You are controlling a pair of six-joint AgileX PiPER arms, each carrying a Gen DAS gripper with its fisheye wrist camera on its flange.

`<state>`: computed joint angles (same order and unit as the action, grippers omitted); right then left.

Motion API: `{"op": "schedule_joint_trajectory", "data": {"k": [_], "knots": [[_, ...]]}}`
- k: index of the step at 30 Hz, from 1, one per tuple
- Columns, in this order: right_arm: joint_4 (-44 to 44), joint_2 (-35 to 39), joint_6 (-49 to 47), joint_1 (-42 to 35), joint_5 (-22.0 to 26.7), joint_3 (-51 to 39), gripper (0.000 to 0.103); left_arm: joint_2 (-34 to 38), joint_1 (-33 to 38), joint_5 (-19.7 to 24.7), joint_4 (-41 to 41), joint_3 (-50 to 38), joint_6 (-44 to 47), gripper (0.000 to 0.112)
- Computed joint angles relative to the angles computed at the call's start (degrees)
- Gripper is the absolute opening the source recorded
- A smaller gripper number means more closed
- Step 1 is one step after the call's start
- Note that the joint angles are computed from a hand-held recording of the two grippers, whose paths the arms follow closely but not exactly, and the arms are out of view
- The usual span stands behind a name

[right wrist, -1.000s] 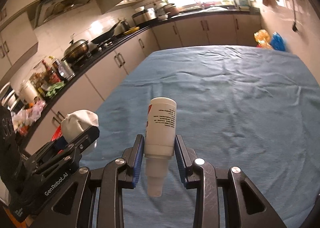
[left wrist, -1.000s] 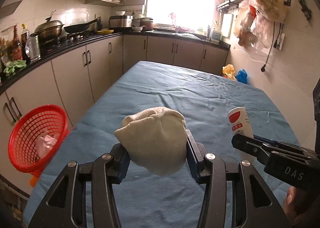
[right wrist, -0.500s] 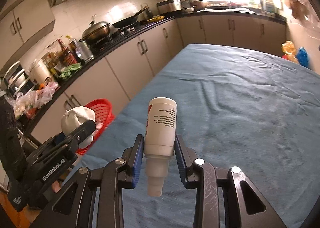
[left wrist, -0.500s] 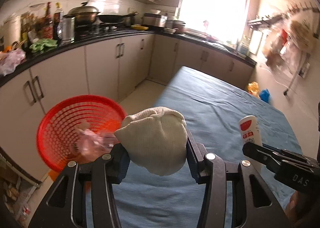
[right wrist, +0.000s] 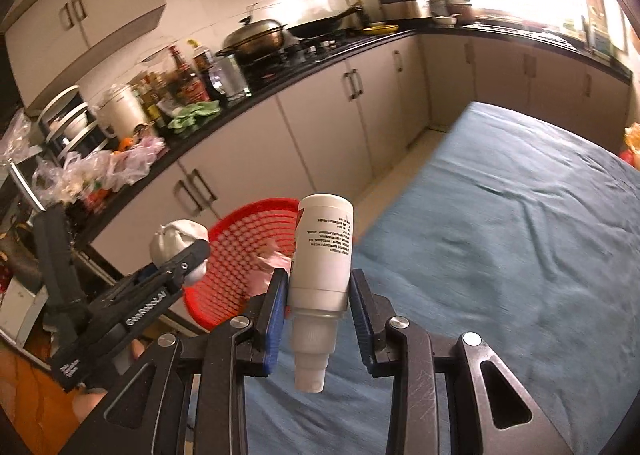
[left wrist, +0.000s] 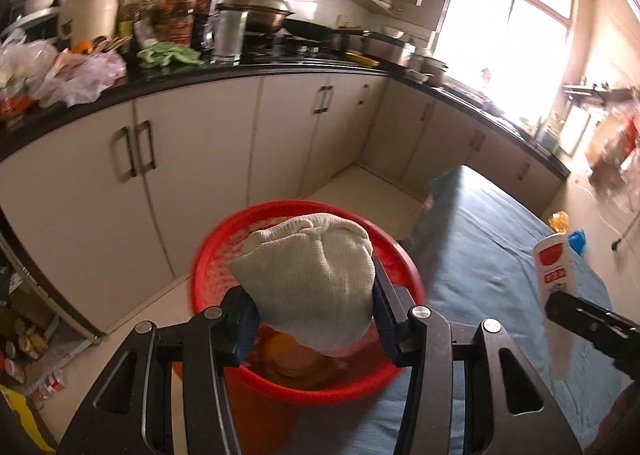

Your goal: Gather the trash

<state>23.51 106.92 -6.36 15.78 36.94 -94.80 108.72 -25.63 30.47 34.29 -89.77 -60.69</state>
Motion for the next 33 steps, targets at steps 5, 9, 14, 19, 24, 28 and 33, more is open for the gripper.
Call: {"op": "schedule_joint_trajectory", "data": {"k": [5, 9, 14, 19, 24, 28, 33], "knots": [[-1.1, 7.2, 2.7, 3.3, 4.3, -11.1, 0.034, 0.1, 3.4, -1.4, -3.5, 1.4, 3.2, 0.047], [-2.1, 13.3, 4.7, 4.5, 7.8, -19.6, 0.034, 1.7, 4.3, -1.6, -6.4, 0.4, 6.4, 0.047], [-5.5, 22.9, 9.3, 5.5, 14.3, -33.8, 0.035, 4.5, 4.2, -0.3, -8.0, -2.4, 9.5, 0.056], [-4.4, 25.5, 9.6, 4.7, 16.3, -38.1, 0.042, 3.2, 3.5, -1.7, -5.1, -0.4, 8.0, 0.067], [-7.7, 12.6, 8.7, 5.3, 4.2, -17.7, 0.056, -4.2, -1.2, -0.7, 16.4, 8.3, -12.4, 0.078], [-29.5, -0.4, 23.3, 9.8, -6.5, 0.9, 0.084, -10.7, -8.4, 7.3, 31.8, 15.5, -25.6, 0.099], [-58.1, -15.2, 48.0, 14.4, -11.2, 20.9, 0.094, -13.6, -18.5, 21.9, 38.6, 20.0, -30.9, 0.103]]}}
